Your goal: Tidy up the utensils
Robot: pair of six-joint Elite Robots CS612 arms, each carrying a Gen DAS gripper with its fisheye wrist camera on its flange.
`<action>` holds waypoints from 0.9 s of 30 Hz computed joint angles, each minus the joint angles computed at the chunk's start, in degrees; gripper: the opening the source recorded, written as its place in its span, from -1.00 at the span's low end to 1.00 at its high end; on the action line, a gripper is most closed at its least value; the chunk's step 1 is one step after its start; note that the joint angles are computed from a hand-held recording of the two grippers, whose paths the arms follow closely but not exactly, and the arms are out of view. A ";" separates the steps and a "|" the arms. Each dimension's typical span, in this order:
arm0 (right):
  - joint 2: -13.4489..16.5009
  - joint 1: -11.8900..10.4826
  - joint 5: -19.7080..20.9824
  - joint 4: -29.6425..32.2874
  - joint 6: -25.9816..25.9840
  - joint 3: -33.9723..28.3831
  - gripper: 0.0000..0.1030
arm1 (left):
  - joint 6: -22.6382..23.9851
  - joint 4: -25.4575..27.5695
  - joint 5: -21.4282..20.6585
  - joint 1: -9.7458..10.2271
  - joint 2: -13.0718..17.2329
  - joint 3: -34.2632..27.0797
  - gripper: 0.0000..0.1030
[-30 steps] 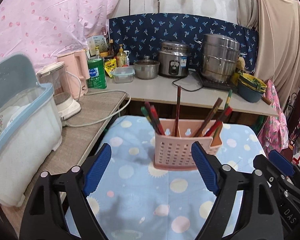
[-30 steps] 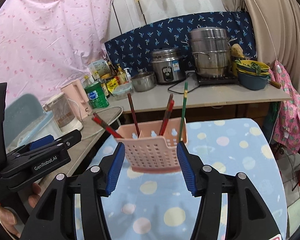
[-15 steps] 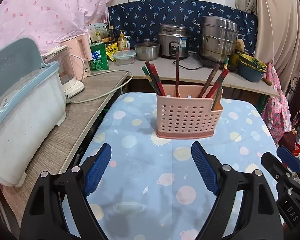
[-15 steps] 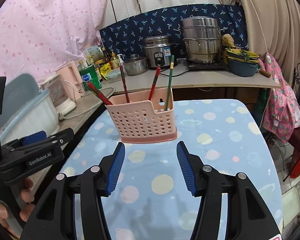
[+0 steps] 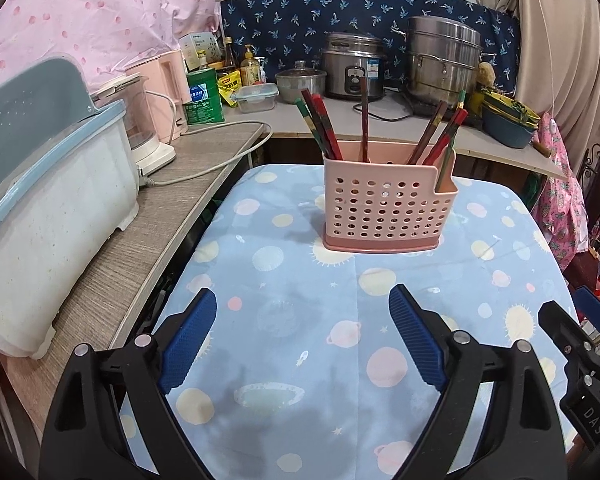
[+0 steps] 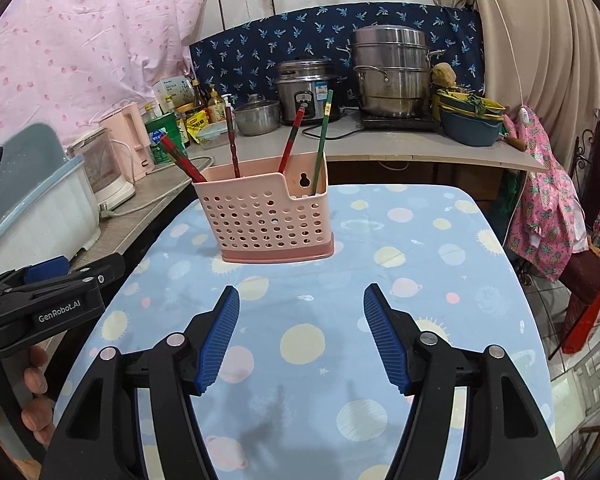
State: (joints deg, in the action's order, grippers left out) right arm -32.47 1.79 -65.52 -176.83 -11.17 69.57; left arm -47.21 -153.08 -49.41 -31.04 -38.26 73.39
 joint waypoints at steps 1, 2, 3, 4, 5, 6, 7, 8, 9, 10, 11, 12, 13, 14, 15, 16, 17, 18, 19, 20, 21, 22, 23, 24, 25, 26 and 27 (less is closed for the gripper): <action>0.02 0.02 -0.16 -0.05 -0.01 0.01 0.29 | -0.06 0.19 0.01 0.01 0.01 -0.06 0.66; 0.05 0.02 -0.30 -0.13 -0.03 0.02 0.31 | -0.13 0.24 0.05 0.01 -0.01 0.00 0.68; 0.11 0.03 -0.31 -0.14 -0.11 -0.07 0.35 | -0.15 0.26 0.13 0.00 0.00 0.01 0.70; 0.17 0.03 -0.31 -0.14 -0.15 -0.17 0.38 | -0.20 0.38 0.19 -0.01 0.01 0.00 0.70; 0.19 0.06 -0.50 -0.17 -0.18 -0.21 0.38 | -0.25 0.50 0.27 0.00 0.01 0.00 0.72; 0.20 0.10 -0.69 -0.20 -0.34 -0.22 0.39 | -0.31 0.59 0.27 0.01 0.04 -0.02 0.72; 0.18 0.14 -0.86 -0.26 -0.55 -0.20 0.40 | -0.51 0.82 0.25 0.04 0.04 -0.04 0.73; 0.17 0.19 -0.95 -0.29 -0.72 -0.17 0.41 | -0.64 0.92 0.20 0.06 0.04 -0.03 0.74; 0.19 0.22 -0.99 -0.28 -0.90 -0.21 0.44 | -0.71 1.05 0.18 0.08 0.06 -0.06 0.75; 0.20 0.28 -1.13 -0.25 -0.95 -0.27 0.47 | -0.78 1.29 0.31 0.08 0.08 -0.12 0.75; 0.20 0.31 -1.30 -0.22 -0.95 -0.30 0.48 | -0.77 1.52 0.54 0.05 0.12 -0.19 0.76; 0.22 0.32 -1.32 -0.07 -0.93 -0.38 0.53 | -0.69 1.65 0.70 0.03 0.15 -0.24 0.77; 0.25 0.33 -1.21 0.10 -0.94 -0.45 0.56 | -0.69 1.83 0.78 0.00 0.17 -0.34 0.77; 0.24 0.34 -1.18 0.33 -1.03 -0.54 0.57 | -0.64 1.80 0.87 -0.02 0.18 -0.35 0.78; 0.27 0.37 -1.20 0.60 -1.15 -0.62 0.57 | -0.66 1.85 1.06 -0.06 0.18 -0.35 0.79; 0.30 0.38 -1.22 0.92 -1.19 -0.75 0.59 | -0.72 1.93 1.19 -0.10 0.19 -0.38 0.79; 0.30 0.37 -1.20 1.17 -1.18 -0.76 0.60 | -0.75 1.95 1.23 -0.11 0.20 -0.42 0.79; 0.32 0.35 -1.05 1.57 -1.18 -0.86 0.62 | -0.83 2.09 1.23 -0.11 0.23 -0.52 0.80; 0.34 0.32 -0.95 1.79 -1.14 -0.91 0.63 | -0.90 2.11 1.21 -0.10 0.21 -0.50 0.80; 0.35 0.32 -1.00 1.98 -1.04 -0.96 0.63 | -1.00 2.14 1.18 -0.12 0.20 -0.51 0.80; 0.34 0.33 -1.17 2.18 -0.96 -1.00 0.63 | -1.00 2.14 1.18 -0.12 0.20 -0.51 0.80; 0.35 0.32 -1.15 2.40 -0.91 -1.05 0.63 | -1.13 2.40 1.22 -0.11 0.21 -0.57 0.80; 0.36 0.31 -1.18 2.66 -0.83 -1.12 0.63 | -1.13 2.45 1.20 -0.10 0.21 -0.59 0.81; 0.36 0.33 -1.26 2.79 -0.75 -1.12 0.64 | -1.20 2.52 1.09 -0.07 0.23 -0.63 0.81; 0.37 0.34 -1.23 3.09 -0.77 -1.20 0.64 | -1.34 2.60 1.03 -0.08 0.26 -0.68 0.81; 0.39 0.36 -1.34 3.23 -0.79 -1.26 0.64 | -1.34 2.60 1.03 -0.08 0.26 -0.68 0.81; 0.40 0.40 -1.57 3.23 -0.75 -1.27 0.64 | -1.42 2.62 1.02 -0.07 0.29 -0.72 0.81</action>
